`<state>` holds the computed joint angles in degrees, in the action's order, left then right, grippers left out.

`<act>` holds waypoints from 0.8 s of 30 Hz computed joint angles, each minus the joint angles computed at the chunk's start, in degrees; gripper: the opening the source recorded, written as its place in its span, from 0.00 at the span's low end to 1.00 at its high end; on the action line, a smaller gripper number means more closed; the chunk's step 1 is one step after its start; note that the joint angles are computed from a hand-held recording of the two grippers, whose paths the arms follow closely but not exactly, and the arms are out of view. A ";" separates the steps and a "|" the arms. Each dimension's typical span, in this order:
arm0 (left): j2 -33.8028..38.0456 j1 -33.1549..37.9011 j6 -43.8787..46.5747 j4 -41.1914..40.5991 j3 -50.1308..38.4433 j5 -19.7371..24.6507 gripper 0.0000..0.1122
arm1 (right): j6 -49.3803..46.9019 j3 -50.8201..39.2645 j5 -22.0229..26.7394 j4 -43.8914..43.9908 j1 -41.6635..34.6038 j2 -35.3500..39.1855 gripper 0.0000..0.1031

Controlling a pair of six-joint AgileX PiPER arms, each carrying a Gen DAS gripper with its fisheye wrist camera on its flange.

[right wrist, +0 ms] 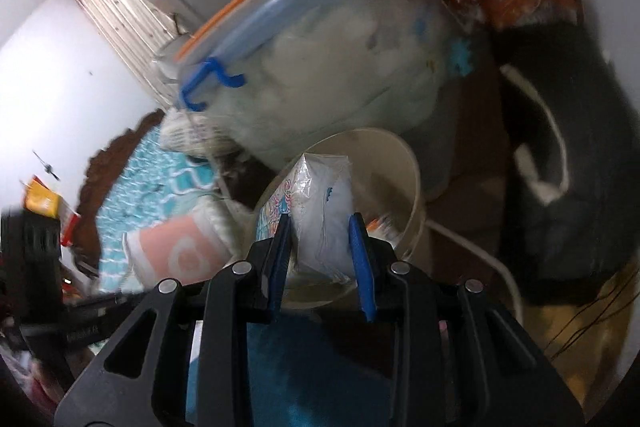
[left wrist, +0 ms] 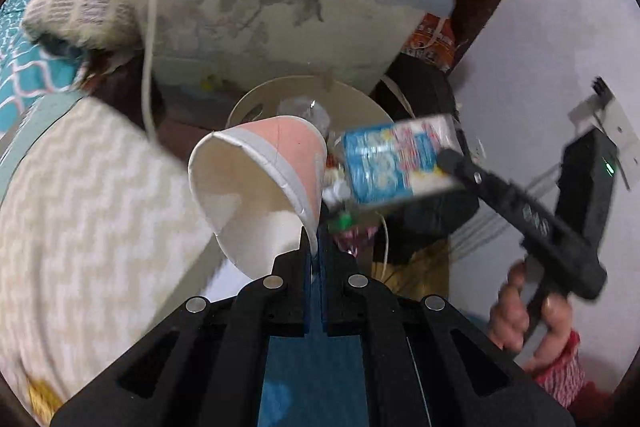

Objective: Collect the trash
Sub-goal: 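Carry cup and plastic bag over the beige bin and release both, then move both open tools back toward the remaining trash on the bed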

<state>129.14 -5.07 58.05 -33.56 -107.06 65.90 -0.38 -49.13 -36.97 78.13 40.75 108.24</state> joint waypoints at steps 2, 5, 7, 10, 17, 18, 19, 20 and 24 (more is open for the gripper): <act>3.43 -2.83 -3.91 1.92 -3.98 -2.15 0.03 | -3.32 -1.44 1.45 1.17 -2.13 1.16 0.37; 6.29 -5.49 -9.43 6.29 -6.86 -5.03 0.46 | -3.68 -3.70 4.50 -1.03 -5.57 3.70 0.80; 6.31 -5.85 -10.51 7.12 -5.38 -8.09 0.47 | -4.67 -4.51 2.26 0.61 -4.68 4.57 0.80; 4.13 -4.05 -7.05 4.90 -1.63 -7.95 0.47 | -5.63 -4.70 -1.16 2.83 -1.81 4.26 0.77; -9.20 7.04 10.13 -6.18 17.53 -11.07 0.48 | -7.88 -8.81 -4.92 7.65 7.22 4.87 0.76; -10.79 8.18 11.64 -6.78 19.91 -12.23 0.48 | -8.62 -10.05 -4.89 8.30 8.37 5.41 0.76; -12.90 10.28 14.66 -7.90 23.24 -13.91 0.48 | -9.69 -11.95 -4.92 9.37 9.90 6.29 0.76; -14.96 12.34 17.83 -9.19 26.54 -15.54 0.48 | -10.13 -13.61 -5.01 9.95 11.23 7.29 0.76; -20.40 22.10 28.93 -13.76 35.68 -20.58 0.48 | -14.37 -21.92 -5.22 14.41 15.63 11.72 0.76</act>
